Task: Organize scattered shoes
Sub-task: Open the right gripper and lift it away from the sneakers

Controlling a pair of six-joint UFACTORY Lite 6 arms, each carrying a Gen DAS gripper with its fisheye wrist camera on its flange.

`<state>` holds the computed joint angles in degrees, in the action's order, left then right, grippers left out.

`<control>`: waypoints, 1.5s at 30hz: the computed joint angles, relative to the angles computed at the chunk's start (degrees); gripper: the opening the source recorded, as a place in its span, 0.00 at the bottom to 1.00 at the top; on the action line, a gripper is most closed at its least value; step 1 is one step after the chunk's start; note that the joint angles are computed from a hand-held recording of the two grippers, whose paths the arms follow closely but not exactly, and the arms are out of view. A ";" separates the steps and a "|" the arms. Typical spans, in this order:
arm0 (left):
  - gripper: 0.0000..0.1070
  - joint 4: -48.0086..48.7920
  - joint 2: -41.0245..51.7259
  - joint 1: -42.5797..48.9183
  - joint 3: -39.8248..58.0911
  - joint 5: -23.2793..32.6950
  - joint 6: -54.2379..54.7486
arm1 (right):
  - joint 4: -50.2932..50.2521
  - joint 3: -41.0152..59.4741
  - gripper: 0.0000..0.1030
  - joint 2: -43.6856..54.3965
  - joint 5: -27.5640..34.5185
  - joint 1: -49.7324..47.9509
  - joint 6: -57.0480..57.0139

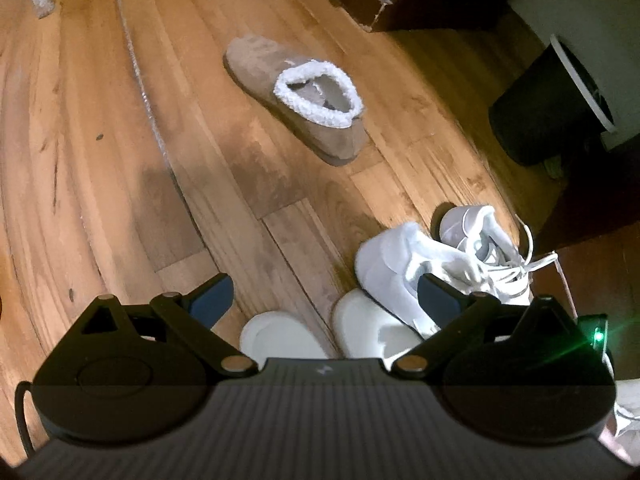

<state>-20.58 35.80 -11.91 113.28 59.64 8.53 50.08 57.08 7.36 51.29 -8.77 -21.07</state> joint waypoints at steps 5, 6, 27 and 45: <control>0.93 0.27 2.08 -0.65 1.48 1.39 -0.30 | 2.49 7.77 0.73 -4.25 4.61 -2.65 -2.63; 0.93 0.25 2.47 -0.74 1.75 1.69 -0.31 | 0.82 9.65 0.73 -4.31 3.49 -2.58 -3.08; 0.93 0.60 3.18 -0.61 2.37 3.07 -0.77 | -25.43 13.00 0.69 5.92 -13.38 5.51 -10.77; 0.93 1.63 -1.23 0.58 -2.20 3.53 -0.12 | -30.58 0.93 0.70 -17.76 -2.54 5.45 0.40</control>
